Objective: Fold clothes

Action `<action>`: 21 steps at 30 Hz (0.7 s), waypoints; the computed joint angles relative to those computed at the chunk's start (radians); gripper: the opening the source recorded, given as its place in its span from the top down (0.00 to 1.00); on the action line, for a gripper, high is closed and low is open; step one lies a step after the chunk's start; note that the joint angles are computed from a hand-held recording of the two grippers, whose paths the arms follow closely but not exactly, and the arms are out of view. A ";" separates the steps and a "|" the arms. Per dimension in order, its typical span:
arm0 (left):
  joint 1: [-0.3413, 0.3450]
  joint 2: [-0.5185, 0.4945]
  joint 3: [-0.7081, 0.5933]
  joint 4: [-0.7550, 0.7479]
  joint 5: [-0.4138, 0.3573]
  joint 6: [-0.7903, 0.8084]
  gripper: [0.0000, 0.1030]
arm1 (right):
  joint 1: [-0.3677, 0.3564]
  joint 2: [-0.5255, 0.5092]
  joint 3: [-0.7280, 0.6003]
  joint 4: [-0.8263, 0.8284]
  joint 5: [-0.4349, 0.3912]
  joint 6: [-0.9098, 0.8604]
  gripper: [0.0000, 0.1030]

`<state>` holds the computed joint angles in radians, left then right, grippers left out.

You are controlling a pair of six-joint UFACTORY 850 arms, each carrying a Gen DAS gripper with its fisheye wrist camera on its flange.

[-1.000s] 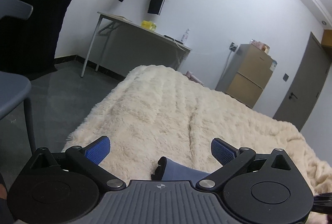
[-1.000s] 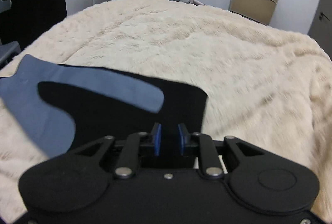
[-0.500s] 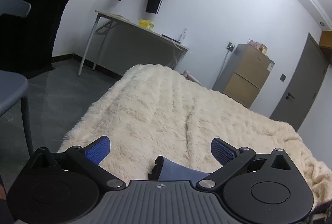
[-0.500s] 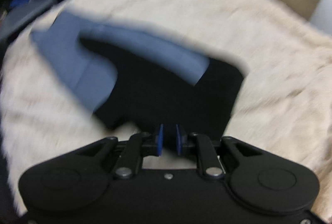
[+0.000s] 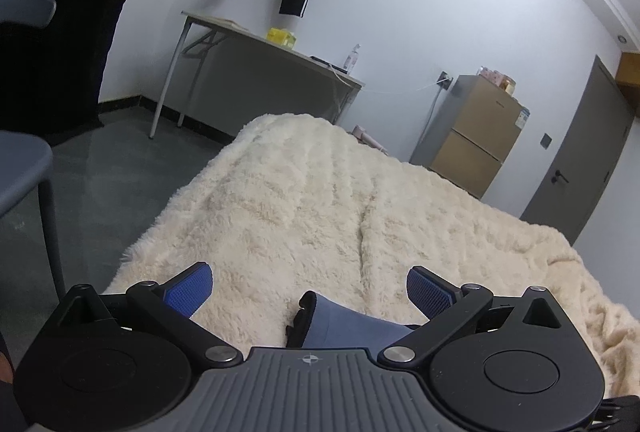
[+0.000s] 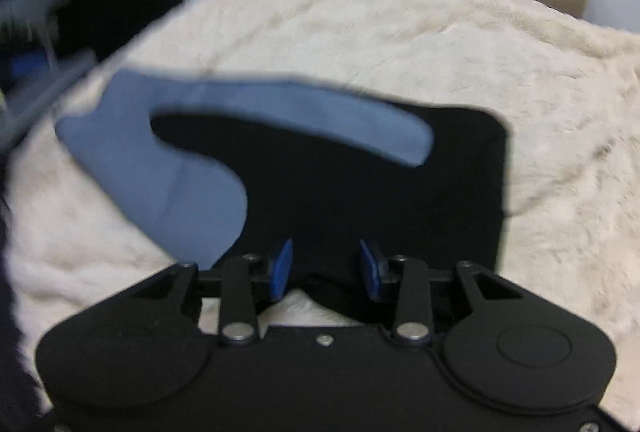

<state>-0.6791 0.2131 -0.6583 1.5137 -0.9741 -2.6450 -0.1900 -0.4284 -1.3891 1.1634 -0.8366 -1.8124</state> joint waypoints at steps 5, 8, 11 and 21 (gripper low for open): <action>0.006 0.006 0.008 0.006 0.007 -0.022 0.00 | -0.035 -0.111 -0.126 0.065 -0.007 0.175 0.62; 0.005 0.008 0.011 0.005 0.004 -0.031 0.00 | -0.050 -0.222 -0.231 0.031 -0.178 0.347 0.57; 0.004 0.011 0.013 0.005 0.002 -0.038 0.00 | -0.054 -0.262 -0.266 0.035 -0.234 0.427 0.56; 0.008 0.024 0.025 0.016 0.013 -0.063 0.00 | -0.067 -0.434 -0.468 -0.012 -0.447 0.621 0.62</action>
